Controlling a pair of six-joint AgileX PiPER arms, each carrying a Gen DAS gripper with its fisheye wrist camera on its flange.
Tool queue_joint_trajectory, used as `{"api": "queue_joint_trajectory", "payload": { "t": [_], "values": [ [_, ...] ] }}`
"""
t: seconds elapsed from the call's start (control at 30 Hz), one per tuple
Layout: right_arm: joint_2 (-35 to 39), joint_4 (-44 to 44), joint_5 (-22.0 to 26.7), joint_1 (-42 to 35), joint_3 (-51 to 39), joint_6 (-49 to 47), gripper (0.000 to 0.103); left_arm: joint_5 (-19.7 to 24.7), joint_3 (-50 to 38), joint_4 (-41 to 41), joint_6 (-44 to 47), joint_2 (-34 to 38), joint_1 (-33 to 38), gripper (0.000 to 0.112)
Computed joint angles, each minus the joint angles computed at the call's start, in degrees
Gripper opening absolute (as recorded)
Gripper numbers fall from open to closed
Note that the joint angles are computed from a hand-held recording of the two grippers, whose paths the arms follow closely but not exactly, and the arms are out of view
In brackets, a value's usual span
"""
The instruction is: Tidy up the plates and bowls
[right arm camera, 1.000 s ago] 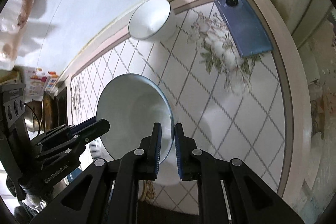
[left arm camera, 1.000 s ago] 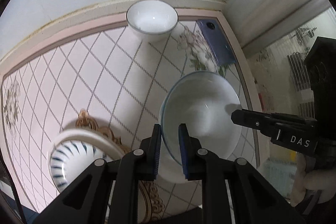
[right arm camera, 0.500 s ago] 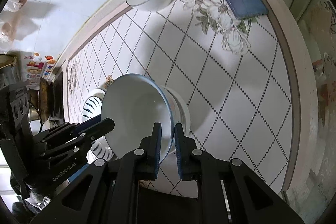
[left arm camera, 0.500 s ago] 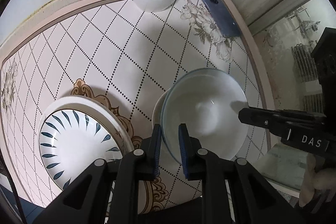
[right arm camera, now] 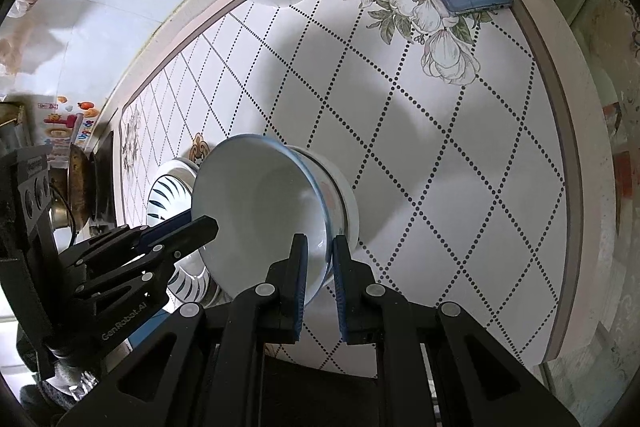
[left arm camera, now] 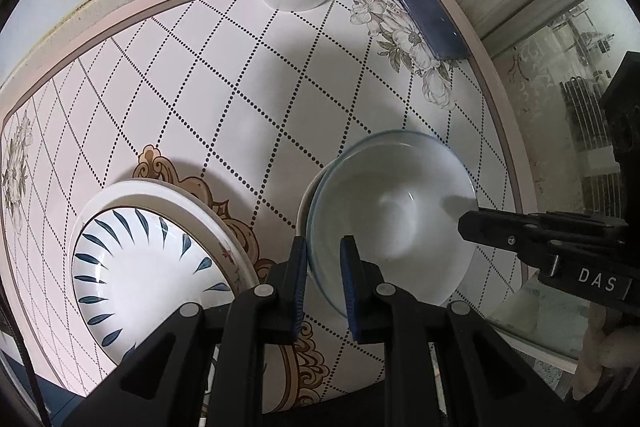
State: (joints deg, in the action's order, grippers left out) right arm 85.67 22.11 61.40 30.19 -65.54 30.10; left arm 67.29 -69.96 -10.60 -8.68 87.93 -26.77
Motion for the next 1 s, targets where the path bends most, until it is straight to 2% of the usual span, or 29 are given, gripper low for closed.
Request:
{"api": "queue_joint_trajectory", "payload": {
  "t": [0.73, 1.0],
  "values": [
    [3.2, 0.1, -0.5, 0.1, -0.6, -0.9, 0.014, -1.7, 1.9, 0.4, 0.8, 1.8, 0.0, 0.014],
    [3.7, 2.8, 0.8, -2.0, -1.2, -2.5, 0.015, 2.1, -1.3, -1.4, 4.2, 0.1, 3.0, 0.014]
  ]
}}
